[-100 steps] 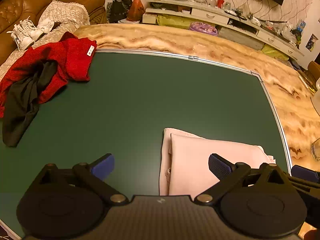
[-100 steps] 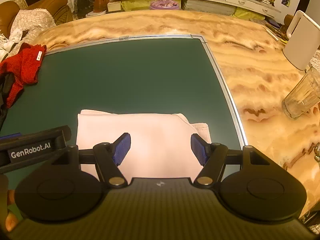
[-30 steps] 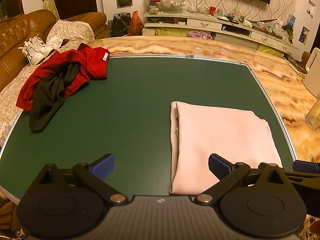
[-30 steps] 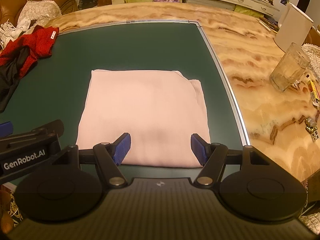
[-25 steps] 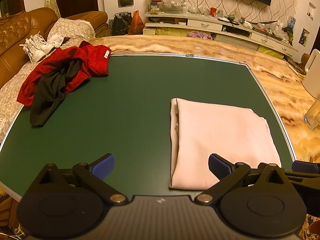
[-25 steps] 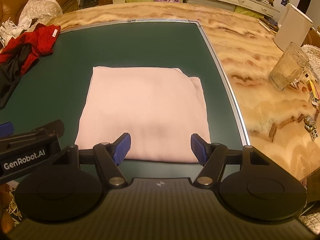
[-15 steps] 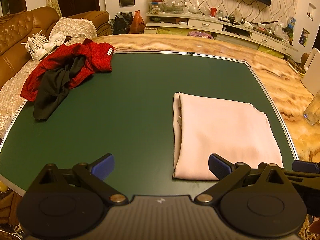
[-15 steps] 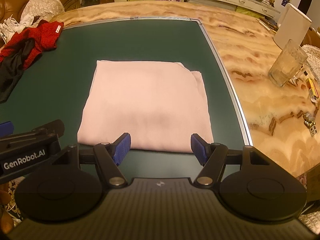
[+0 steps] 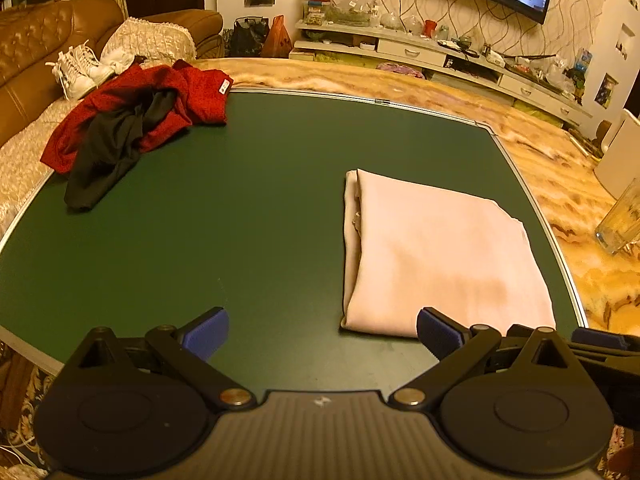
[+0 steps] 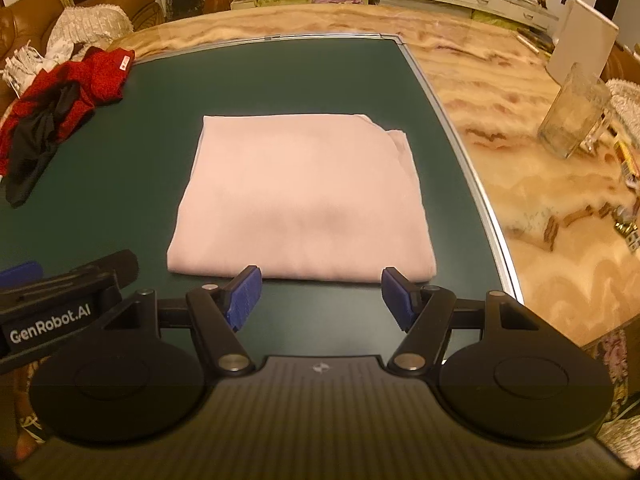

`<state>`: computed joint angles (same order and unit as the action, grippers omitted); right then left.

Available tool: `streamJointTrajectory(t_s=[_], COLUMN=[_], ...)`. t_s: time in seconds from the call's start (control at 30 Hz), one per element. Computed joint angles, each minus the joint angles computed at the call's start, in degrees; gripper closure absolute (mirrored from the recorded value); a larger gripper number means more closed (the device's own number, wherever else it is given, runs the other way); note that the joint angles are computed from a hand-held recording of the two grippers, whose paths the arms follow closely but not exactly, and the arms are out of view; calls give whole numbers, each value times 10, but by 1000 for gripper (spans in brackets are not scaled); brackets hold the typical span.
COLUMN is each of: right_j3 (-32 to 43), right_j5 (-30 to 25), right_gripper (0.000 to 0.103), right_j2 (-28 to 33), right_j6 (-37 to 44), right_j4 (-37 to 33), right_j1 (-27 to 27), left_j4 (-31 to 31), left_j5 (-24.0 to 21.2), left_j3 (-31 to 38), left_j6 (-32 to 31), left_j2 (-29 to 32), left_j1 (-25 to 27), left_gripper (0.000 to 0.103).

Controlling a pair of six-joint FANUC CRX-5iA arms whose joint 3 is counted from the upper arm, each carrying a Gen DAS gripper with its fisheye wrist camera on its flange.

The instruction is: Fold clothes

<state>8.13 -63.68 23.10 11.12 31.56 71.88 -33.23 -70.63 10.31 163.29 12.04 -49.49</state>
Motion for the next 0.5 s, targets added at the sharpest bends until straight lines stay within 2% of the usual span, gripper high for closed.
streamJointTrajectory(t_s=[0.2, 0.4, 0.5], right_j3=[-8, -14, -15], right_j5=[-9, -6, -13], right_gripper=[29, 29, 29], right_j2=[2, 1, 4], right_j6=[-17, -21, -17], right_j4=[20, 16, 21], right_j1=[10, 12, 15], left_j4=[-10, 6, 4], left_j5=[5, 23, 15], left_j3=[-9, -25, -19], left_j6=[21, 25, 23], left_j2=[-2, -6, 0], left_j1=[-12, -6, -9], left_gripper=[0, 0, 0])
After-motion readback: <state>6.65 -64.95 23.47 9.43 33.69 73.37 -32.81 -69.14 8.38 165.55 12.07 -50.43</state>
